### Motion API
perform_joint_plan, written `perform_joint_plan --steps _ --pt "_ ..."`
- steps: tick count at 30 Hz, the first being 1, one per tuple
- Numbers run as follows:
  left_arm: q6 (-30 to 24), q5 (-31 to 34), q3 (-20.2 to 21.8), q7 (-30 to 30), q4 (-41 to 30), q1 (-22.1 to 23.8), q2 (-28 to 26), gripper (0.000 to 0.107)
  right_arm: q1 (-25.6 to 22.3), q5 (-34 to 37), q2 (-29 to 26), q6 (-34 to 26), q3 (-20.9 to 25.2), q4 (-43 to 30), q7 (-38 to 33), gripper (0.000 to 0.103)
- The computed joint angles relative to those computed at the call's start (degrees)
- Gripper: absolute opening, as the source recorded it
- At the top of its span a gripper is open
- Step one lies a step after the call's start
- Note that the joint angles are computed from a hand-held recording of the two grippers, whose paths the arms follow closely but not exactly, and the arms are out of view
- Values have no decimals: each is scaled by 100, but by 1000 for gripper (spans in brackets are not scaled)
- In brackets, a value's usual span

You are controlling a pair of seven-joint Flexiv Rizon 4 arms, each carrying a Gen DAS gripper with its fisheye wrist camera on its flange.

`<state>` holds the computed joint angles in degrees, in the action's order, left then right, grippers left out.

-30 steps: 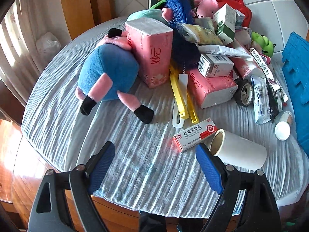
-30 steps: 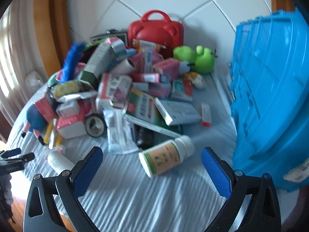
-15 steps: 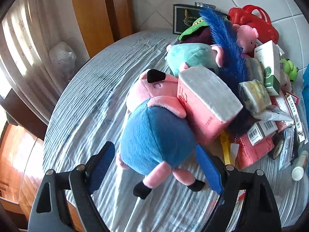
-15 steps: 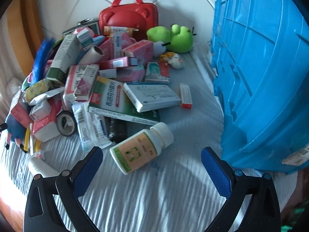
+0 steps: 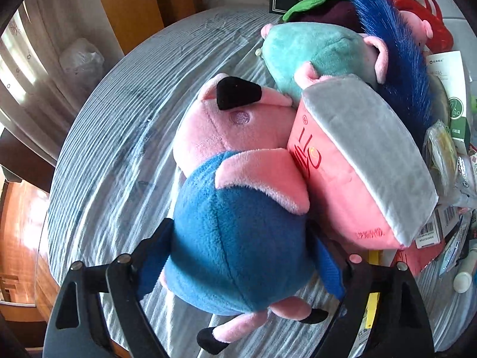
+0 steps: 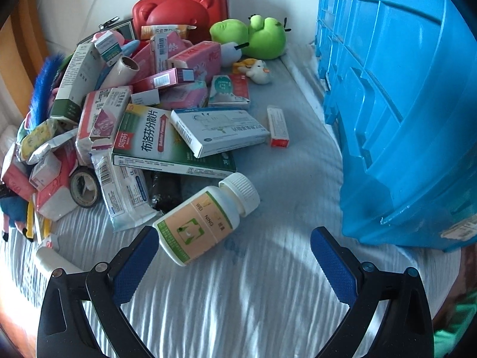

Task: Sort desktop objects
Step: 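Grasp the pink-and-blue pig plush with the left tool while the right tool grasps the white bottle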

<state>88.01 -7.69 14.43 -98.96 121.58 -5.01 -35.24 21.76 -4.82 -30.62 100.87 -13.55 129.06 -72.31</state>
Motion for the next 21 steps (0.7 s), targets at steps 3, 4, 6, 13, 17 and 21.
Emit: perform_joint_plan --steps 3,4,6,13,17,21 --pt "236 -50 -171 22 325 185 163 81 -285 -88 -33 -254 279 -181 59 103" --pt "260 -65 -168 22 375 176 196 81 -286 -113 -56 -363 275 -239 127 103" --pt "283 -96 -161 28 410 149 208 81 -328 -195 -123 -659 286 -398 304 103" --pt "-269 -99 -10 -44 -82 -15 -44 96 -1551 -186 -377 -2016 1637 -1319 631 103" --pt "-377 -97 -295 64 -135 308 -71 91 -1829 -80 -525 -2475 2022 -1673 588 103" --pt "-148 -82 -504 247 166 539 164 80 -1813 -68 -603 -2758 2064 -1853 577 86"
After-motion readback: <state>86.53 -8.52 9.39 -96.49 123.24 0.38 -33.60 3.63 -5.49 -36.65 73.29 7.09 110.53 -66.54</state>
